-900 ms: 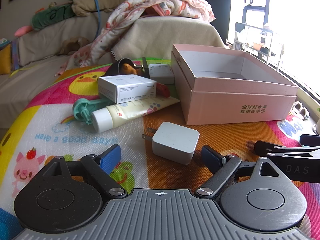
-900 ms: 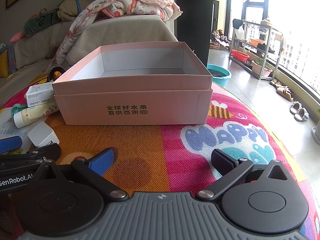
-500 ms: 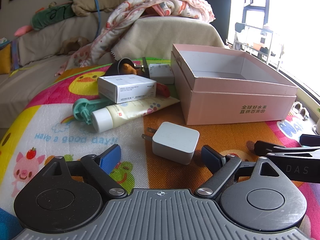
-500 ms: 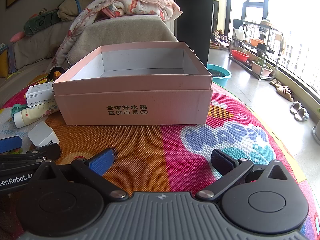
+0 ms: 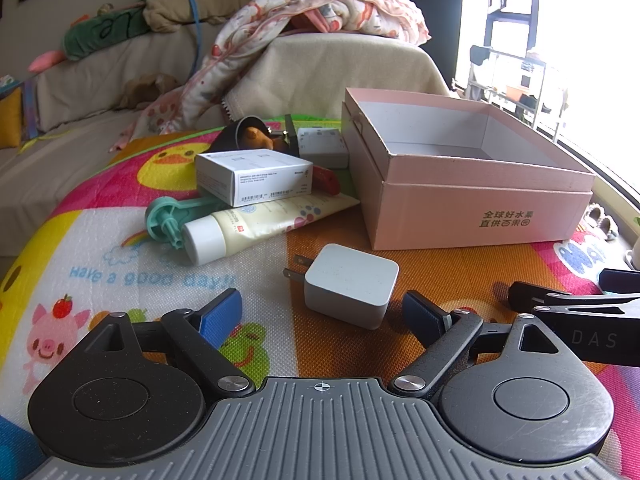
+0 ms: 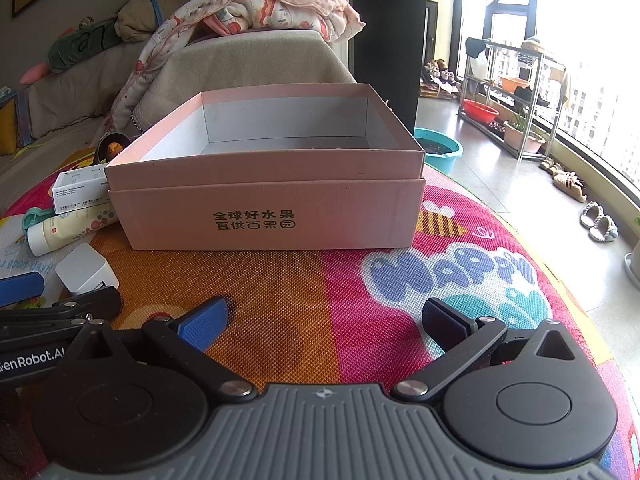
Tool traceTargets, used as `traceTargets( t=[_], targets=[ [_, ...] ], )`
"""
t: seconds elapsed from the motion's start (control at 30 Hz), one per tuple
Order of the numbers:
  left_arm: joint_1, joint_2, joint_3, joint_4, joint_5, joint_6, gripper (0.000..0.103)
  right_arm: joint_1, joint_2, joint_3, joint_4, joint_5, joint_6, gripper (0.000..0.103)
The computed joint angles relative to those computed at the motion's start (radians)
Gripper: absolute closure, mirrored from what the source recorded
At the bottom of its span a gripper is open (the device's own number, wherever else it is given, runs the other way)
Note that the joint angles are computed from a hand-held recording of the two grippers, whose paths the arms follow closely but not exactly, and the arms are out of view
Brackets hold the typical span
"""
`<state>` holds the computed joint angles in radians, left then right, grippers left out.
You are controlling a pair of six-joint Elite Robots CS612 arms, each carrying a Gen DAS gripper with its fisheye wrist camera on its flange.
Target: Organize rigid objects
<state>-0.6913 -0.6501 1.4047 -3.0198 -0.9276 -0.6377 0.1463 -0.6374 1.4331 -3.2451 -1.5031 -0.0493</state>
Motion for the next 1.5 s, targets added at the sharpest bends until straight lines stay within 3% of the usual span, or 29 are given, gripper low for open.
traceTargets(
  t=[1.5],
  targets=[
    [0.0, -0.001, -0.001, 0.005, 0.004, 0.004, 0.011, -0.005, -0.001, -0.006, 0.01, 0.011, -0.015, 0.0]
  ],
)
